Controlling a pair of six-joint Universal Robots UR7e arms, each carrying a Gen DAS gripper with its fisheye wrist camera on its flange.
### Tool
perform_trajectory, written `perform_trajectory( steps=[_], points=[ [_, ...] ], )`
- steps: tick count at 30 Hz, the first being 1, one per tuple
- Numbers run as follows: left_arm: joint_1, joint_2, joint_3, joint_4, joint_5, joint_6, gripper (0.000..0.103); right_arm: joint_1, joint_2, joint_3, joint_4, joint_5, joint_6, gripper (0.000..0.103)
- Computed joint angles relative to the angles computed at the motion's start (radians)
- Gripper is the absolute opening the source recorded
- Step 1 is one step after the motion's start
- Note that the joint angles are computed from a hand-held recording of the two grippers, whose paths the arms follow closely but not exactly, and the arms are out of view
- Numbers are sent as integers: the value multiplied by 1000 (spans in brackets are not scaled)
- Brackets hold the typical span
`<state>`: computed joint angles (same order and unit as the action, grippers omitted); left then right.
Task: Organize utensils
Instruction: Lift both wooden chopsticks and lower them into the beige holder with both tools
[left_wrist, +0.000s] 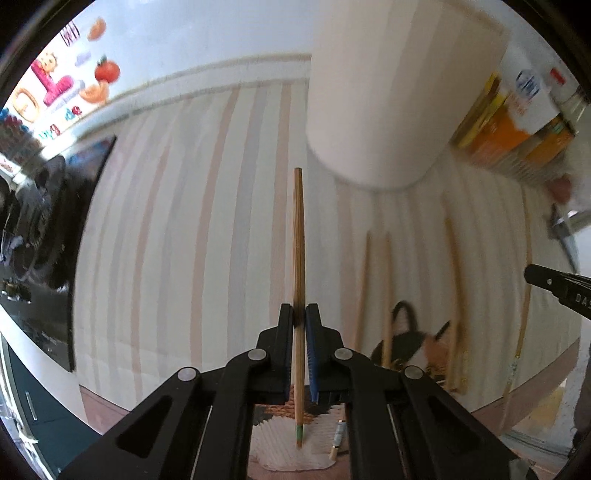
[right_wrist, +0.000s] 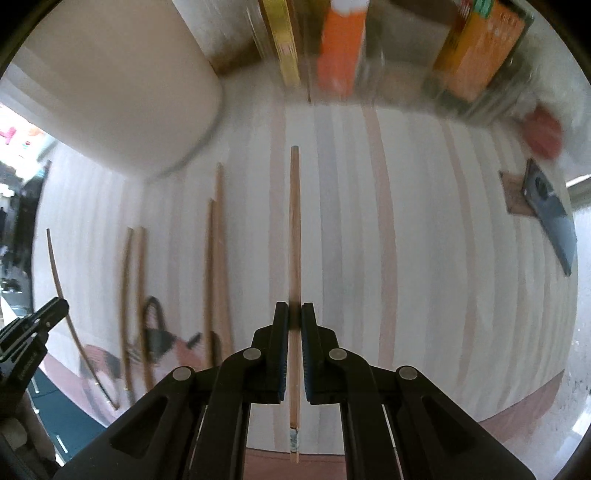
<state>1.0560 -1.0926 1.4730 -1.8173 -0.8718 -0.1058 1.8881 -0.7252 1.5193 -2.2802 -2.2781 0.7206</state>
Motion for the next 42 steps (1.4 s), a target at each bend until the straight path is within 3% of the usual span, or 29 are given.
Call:
perform_trajectory(
  steps=[11, 19, 27, 34, 42],
  points=[
    [-95, -24, -133, -147, -59, 92, 4, 90, -24, -85, -194, -50, -178, 7],
    [-136, 71, -418, -183, -145, 159, 4, 141, 29, -316, -271, -66, -338, 7],
    [-139, 248, -731, -195, -169, 218, 4, 146, 208, -693, -367, -103, -544, 7],
    [-105, 374, -857, -186, -160, 212, 4, 122, 417, -1011, -477, -119, -729, 7],
    [-59, 486, -973, -123, -166, 195, 4, 88, 573, -1217, -575, -94, -875, 7]
  ],
)
